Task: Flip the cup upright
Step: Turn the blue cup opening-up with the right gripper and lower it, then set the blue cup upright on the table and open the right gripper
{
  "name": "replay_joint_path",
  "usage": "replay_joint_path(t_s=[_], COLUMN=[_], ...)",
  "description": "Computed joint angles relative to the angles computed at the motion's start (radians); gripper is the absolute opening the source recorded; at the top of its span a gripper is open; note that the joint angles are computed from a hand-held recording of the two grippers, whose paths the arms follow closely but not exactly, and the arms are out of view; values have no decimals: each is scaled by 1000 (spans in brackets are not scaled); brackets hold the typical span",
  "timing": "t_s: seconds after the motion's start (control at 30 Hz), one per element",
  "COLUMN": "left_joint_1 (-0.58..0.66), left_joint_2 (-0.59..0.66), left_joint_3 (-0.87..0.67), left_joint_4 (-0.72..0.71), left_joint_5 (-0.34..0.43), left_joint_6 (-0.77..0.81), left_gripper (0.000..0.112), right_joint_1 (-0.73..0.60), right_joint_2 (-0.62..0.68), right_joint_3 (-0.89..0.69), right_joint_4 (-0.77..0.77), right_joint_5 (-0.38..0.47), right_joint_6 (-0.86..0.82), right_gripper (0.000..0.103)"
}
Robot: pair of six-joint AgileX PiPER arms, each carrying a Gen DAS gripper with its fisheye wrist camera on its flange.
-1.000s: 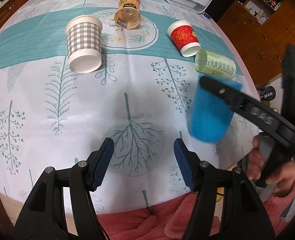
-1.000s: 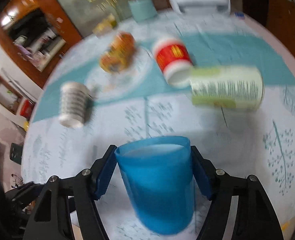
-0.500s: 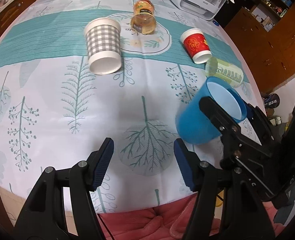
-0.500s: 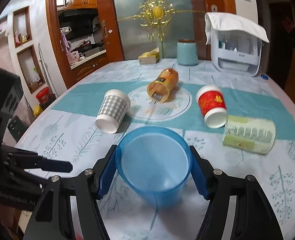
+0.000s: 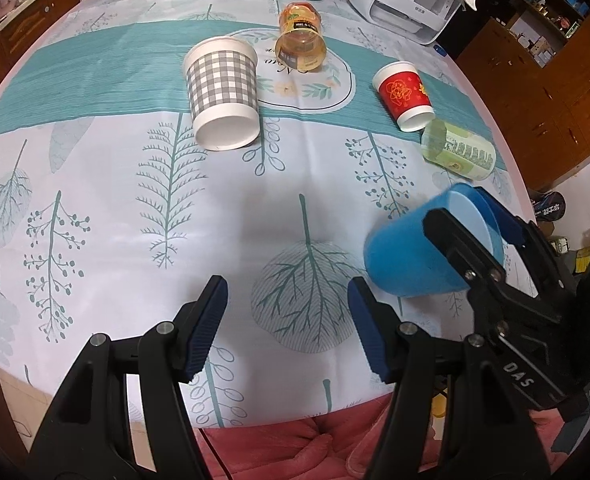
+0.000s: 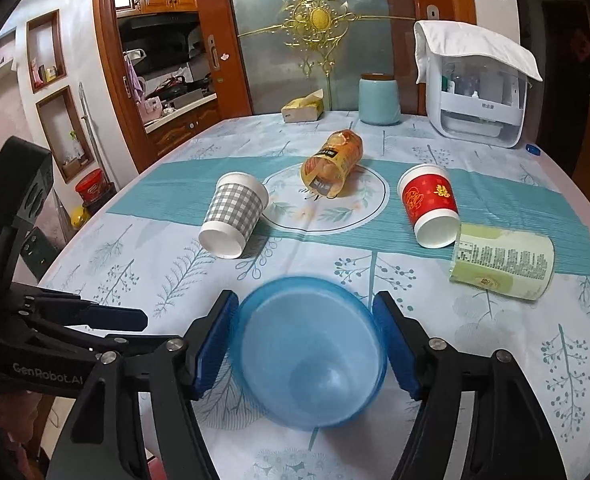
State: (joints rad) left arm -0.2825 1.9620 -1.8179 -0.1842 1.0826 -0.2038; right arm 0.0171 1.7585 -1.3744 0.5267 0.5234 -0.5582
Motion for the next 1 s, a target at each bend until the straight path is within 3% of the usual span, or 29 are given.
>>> replay_joint_path(t_s=[0.1,0.4,1.0], left_joint_1=[-1,-37,-194], left_joint_2=[-8,-32,-158], left_joint_3=[5,16,92], left_joint_4=[2,41,330], left_joint_5=[-7,-21,-4], left_joint_6=[-1,-18,-196], left_gripper=[59,59,59], right_joint_1=[-20,-32,-151], right_joint_2=[-17,-67,-120], right_joint_3=[6,-5,-51], right_joint_4=[49,29,-152], right_joint_5=[15,83,358], right_joint_6=[-37,3,296], right_gripper=[89,94,97])
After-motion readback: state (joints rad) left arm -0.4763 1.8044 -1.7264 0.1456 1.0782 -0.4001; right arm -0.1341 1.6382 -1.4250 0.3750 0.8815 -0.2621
